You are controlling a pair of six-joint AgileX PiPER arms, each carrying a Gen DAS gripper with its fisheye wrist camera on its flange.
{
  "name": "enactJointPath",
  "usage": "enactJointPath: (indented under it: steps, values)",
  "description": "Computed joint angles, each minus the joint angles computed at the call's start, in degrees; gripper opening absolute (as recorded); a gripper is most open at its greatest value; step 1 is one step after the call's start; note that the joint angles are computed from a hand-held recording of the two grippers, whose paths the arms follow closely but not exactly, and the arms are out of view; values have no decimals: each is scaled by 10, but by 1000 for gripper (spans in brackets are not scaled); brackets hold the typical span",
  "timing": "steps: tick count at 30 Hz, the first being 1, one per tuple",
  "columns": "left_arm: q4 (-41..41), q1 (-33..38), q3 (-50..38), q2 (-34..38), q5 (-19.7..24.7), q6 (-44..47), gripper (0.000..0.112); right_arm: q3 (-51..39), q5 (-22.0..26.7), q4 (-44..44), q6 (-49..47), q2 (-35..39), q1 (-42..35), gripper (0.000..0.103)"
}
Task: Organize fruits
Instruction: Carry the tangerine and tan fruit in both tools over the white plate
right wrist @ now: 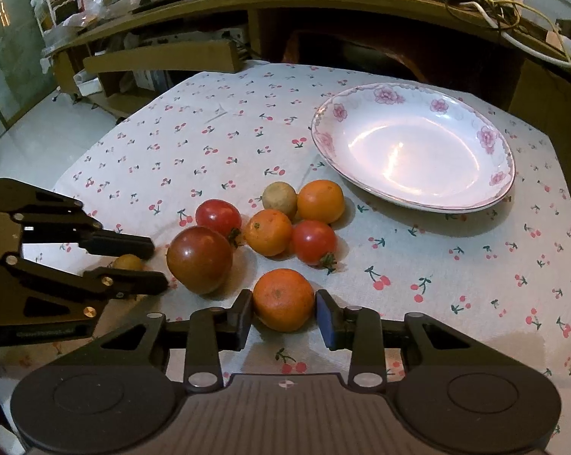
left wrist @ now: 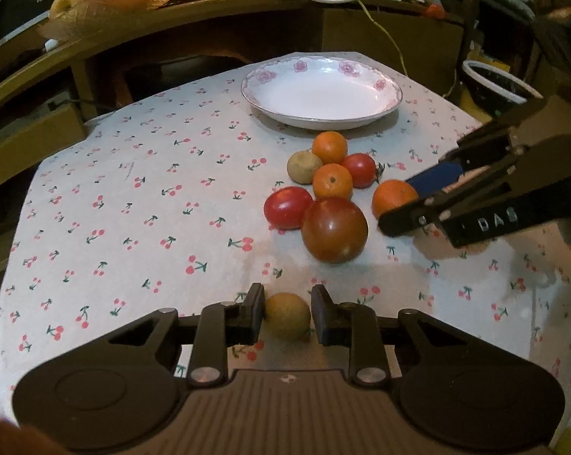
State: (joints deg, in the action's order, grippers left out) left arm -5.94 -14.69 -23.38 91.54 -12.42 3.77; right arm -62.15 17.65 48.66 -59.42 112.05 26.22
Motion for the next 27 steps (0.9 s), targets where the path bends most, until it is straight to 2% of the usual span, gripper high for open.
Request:
enactJointPath:
  steps: [7, 10, 15, 20, 23, 27]
  values:
    - [-77, -12, 12, -11, -2, 45, 33, 3, -9, -3, 1, -1, 4, 35]
    - [-104, -14, 9, -17, 13, 61, 32, -1, -10, -33, 37, -1, 9, 35]
    - [-184, -22, -3, -17, 29, 135, 31, -4, -2, -67, 74, -5, 11, 34]
    - [-237, -31, -19, -15, 42, 180, 31, 7, -4, -63, 71, -14, 8, 33]
    - [-241, -32, -30, -21, 51, 178, 31, 12, 0, -44, 56, -23, 2, 33]
    - [-334, -38, -45, -32, 58, 268, 31, 17, 4, -19, 33, -33, -3, 33]
